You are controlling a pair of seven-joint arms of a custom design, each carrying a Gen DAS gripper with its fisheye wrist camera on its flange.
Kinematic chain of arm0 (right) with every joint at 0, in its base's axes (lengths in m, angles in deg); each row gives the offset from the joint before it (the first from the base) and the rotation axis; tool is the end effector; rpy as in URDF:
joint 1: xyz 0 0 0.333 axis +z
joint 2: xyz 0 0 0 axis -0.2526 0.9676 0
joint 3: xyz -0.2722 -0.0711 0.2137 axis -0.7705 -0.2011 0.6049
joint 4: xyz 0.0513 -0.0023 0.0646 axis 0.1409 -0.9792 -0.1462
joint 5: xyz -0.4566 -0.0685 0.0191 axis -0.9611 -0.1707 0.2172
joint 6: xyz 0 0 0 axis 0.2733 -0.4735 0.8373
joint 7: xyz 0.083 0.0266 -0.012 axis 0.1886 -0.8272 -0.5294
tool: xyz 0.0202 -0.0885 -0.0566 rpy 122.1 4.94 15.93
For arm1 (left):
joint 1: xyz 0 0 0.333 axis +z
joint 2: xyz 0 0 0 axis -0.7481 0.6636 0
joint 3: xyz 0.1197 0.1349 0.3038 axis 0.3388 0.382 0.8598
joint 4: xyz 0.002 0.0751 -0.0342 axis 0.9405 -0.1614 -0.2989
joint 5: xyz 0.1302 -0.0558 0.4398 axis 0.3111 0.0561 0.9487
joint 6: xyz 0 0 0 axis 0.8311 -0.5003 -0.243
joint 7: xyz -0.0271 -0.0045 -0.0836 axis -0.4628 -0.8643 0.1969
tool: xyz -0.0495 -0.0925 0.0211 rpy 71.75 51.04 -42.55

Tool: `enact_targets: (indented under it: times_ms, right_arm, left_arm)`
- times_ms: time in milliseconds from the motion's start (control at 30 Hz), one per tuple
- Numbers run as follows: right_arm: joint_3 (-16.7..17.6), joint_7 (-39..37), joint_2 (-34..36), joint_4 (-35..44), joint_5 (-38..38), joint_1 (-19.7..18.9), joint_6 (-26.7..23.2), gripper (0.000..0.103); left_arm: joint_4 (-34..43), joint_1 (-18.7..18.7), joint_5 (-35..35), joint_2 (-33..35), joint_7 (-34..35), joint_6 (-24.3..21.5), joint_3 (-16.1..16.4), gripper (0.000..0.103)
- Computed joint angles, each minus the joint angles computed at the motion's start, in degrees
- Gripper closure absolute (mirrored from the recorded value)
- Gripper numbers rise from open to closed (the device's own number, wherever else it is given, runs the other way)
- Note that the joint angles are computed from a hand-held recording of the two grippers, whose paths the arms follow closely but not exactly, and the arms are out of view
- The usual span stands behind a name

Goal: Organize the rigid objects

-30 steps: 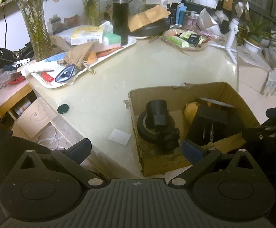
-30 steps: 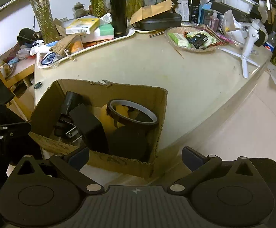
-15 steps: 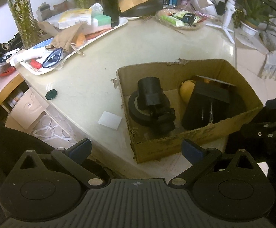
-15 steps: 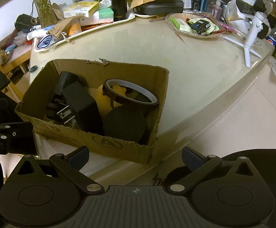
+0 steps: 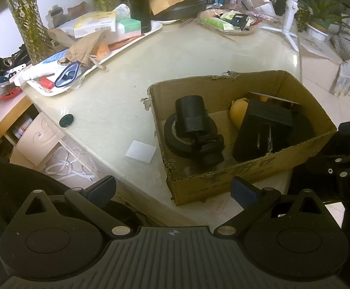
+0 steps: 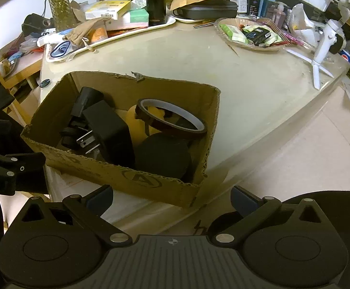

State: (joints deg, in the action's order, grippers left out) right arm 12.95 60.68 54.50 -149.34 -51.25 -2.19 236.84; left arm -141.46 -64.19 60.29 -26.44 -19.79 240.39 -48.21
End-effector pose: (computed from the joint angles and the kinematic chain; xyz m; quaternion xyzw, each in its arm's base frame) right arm 0.6193 0.1529 0.4323 -0.8230 0.5000 -0.1381 0.2314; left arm 0.5622 -0.3165 0.4131 -0.6711 0.6793 -0.1949 0.2240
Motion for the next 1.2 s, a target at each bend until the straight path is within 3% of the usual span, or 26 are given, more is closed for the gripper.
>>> enact_targets:
  times_ms: [1200]
  right_arm:
    - [-0.1, 3.4, 0.3, -0.1, -5.6, 0.3, 0.5, 0.0]
  left_arm:
    - [0.1, -0.1, -0.1, 0.1, 0.7, -0.8, 0.0, 0.0]
